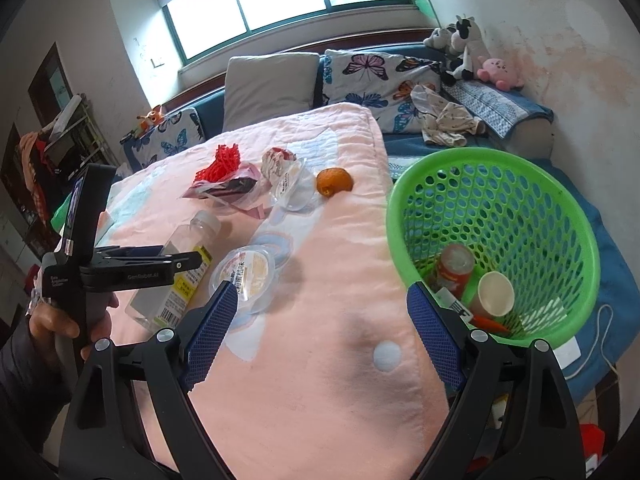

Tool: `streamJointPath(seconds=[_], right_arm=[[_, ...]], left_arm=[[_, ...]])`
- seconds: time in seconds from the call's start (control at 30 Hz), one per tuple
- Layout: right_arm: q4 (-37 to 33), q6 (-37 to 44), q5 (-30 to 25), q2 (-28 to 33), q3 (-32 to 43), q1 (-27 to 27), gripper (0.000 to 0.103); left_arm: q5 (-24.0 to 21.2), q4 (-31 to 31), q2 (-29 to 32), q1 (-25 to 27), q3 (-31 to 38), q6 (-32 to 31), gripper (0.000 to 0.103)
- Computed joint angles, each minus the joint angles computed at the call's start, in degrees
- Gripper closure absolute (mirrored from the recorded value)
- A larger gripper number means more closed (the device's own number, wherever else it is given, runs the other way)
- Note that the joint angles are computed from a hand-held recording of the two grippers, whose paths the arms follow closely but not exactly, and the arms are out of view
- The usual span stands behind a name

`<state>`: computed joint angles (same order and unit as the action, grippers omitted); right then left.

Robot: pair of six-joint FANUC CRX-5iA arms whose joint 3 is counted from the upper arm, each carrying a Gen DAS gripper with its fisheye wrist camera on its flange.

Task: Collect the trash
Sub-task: 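Grasp the clear plastic bottle with the left gripper, then grasp the pudding cup with the right gripper while the left holds the bottle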

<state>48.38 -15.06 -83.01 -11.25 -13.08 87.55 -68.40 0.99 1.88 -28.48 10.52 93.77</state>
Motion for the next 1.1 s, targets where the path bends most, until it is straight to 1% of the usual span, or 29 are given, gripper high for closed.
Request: streamJointPath(seconds=[0.03,0.07,0.1,0.6,0.83,1.1], right_arm=[[-0.2,0.5,0.6,0.3,0.2,-0.3,0.017],[-0.4,1.0,1.1,0.6,0.4,-0.6,0.017],[-0.6,1.4,1.6,0.8,0.6,-0.8,0.017],[-5.6,11.3,10.3,6.8,4.8,-6.4,0.014],[-7.7,15.6,12.0,9.8,7.3,-8.8,0.014],[-9.3,17.9,12.5,12.0,8.9,-10.9,0.015]], left_arm=[[0.1,0.5,0.1,0.2,-0.2,-0.4,0.043],[0.3,1.6,0.0,0.7,-0.6,-1.0,0.049],[0.6,2.7,-0.2,1.1,-1.1,-1.3,0.049],[4.1,7.2,-6.0,4.7,-5.0,-6.3,0.049],[4.7,8.3,-7.5,5.9,-5.3,-7.9,0.049],[5.0,9.7,-7.7,6.5,-5.8,-9.0,0.049]])
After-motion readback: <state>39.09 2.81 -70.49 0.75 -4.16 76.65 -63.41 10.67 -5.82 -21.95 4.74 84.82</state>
